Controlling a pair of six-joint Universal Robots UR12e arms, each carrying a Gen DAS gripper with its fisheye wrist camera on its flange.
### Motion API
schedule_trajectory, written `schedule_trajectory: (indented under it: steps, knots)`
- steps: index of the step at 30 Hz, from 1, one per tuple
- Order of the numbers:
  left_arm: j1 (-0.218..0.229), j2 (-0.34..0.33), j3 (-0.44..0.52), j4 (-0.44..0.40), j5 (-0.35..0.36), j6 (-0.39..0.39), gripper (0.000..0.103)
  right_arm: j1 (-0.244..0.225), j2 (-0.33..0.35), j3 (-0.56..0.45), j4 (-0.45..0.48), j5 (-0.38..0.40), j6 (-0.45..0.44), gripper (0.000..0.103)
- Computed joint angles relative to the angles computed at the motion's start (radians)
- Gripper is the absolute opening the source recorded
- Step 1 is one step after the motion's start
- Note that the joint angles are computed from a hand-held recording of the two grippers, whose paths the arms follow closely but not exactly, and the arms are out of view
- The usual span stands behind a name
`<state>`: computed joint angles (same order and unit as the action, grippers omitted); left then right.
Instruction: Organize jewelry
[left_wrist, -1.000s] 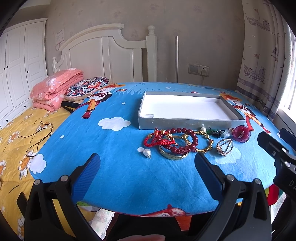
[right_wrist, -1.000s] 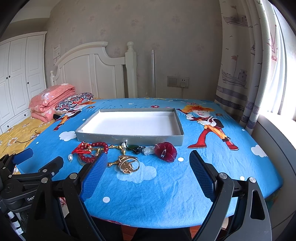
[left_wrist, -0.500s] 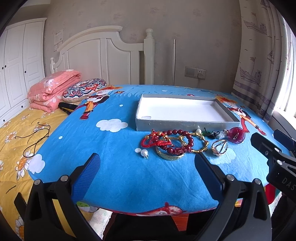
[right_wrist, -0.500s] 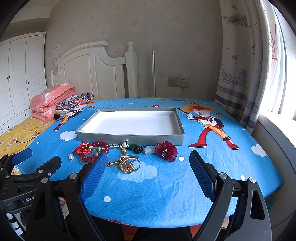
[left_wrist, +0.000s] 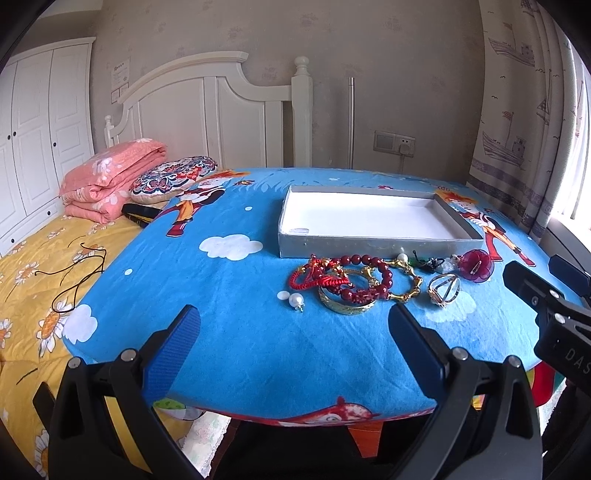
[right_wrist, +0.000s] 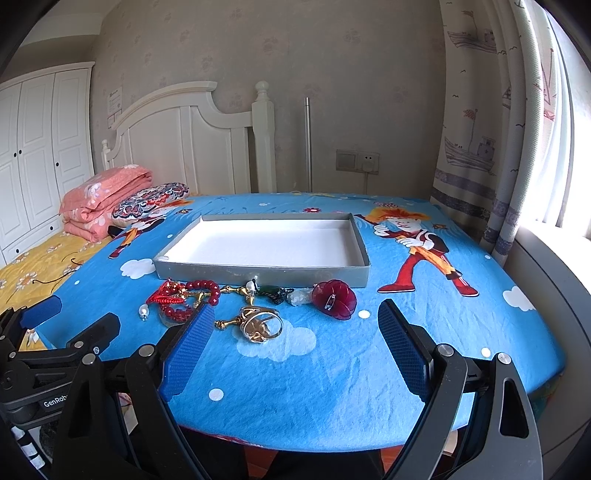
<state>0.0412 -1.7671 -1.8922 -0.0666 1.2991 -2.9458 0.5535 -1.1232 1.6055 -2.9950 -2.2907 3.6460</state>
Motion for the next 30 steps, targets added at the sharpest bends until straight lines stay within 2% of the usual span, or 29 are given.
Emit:
schedule_trajectory:
  steps: [9,17,21,25,30]
  knots:
    - [0.006,-0.006,0.012,-0.026,0.020,-0.037,0.098,0.010,0.016,-0.005,-0.010,-0.007,0.006,0.084]
    - [0.005,-0.002,0.007,-0.021,0.003,-0.018,0.098,0.002,0.013,0.001,-0.040,0.022,-0.033,0.084]
    - [-0.002,-0.005,0.010,-0.027,0.015,-0.002,0.098,-0.006,0.008,0.009,-0.030,0.037,-0.021,0.084]
    - [-0.009,-0.006,0.004,-0.011,0.016,0.037,0.099,-0.008,0.006,0.008,0.012,0.021,0.004,0.084]
    - [-0.007,-0.020,0.027,-0.066,0.007,0.020,0.098,-0.012,0.011,0.006,0.021,0.012,-0.004,0.084]
